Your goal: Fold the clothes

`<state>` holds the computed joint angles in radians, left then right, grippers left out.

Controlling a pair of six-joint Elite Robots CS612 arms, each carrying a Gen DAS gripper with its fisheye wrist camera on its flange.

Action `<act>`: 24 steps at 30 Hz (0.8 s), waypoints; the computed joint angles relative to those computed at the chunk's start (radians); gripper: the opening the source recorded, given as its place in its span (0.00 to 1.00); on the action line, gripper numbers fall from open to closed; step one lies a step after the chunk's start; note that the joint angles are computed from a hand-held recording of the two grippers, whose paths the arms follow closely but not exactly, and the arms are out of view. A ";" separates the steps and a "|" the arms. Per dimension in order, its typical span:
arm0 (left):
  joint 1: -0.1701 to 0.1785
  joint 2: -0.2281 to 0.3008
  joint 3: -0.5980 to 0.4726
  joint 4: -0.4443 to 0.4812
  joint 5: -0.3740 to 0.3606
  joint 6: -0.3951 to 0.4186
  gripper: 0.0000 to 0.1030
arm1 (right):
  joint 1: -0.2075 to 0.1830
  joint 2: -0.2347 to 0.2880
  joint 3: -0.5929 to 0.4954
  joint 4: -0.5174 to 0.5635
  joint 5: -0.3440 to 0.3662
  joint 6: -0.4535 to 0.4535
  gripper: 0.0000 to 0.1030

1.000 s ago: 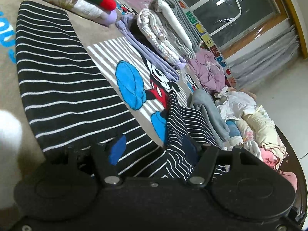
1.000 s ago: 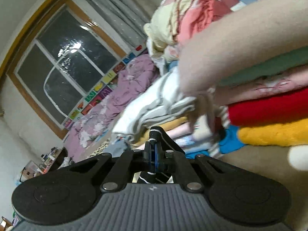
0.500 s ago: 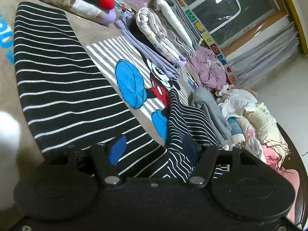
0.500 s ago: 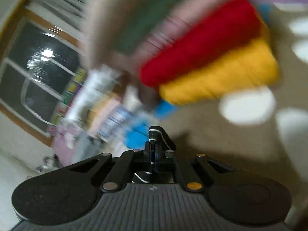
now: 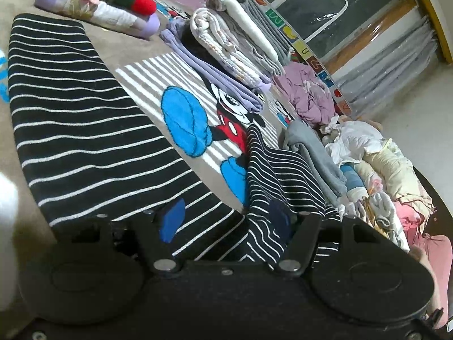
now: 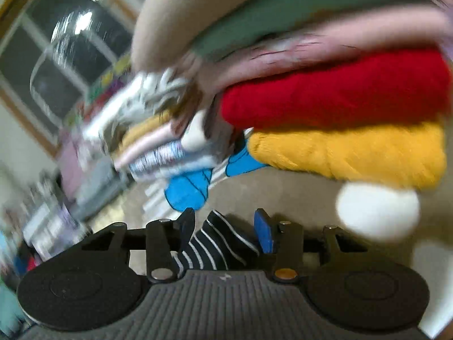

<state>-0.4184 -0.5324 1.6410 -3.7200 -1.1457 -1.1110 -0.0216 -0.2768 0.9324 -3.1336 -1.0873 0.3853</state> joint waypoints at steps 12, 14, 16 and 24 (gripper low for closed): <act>0.005 0.004 -0.004 -0.005 -0.018 0.023 0.63 | 0.016 0.044 -0.101 -0.026 0.029 -0.199 0.09; 0.006 0.005 -0.006 -0.007 -0.020 0.026 0.63 | 0.019 0.057 -0.125 -0.084 0.012 -0.170 0.09; 0.007 0.006 -0.007 -0.009 -0.023 0.029 0.63 | 0.021 0.069 -0.160 -0.039 0.013 -0.185 0.09; 0.011 0.009 -0.011 -0.016 -0.031 0.036 0.63 | 0.037 0.084 -0.190 0.034 -0.104 -0.184 0.15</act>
<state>-0.4072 -0.5232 1.6298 -3.7358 -1.1771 -1.0754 0.0153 -0.1933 0.7419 -3.0994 -1.1911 0.2015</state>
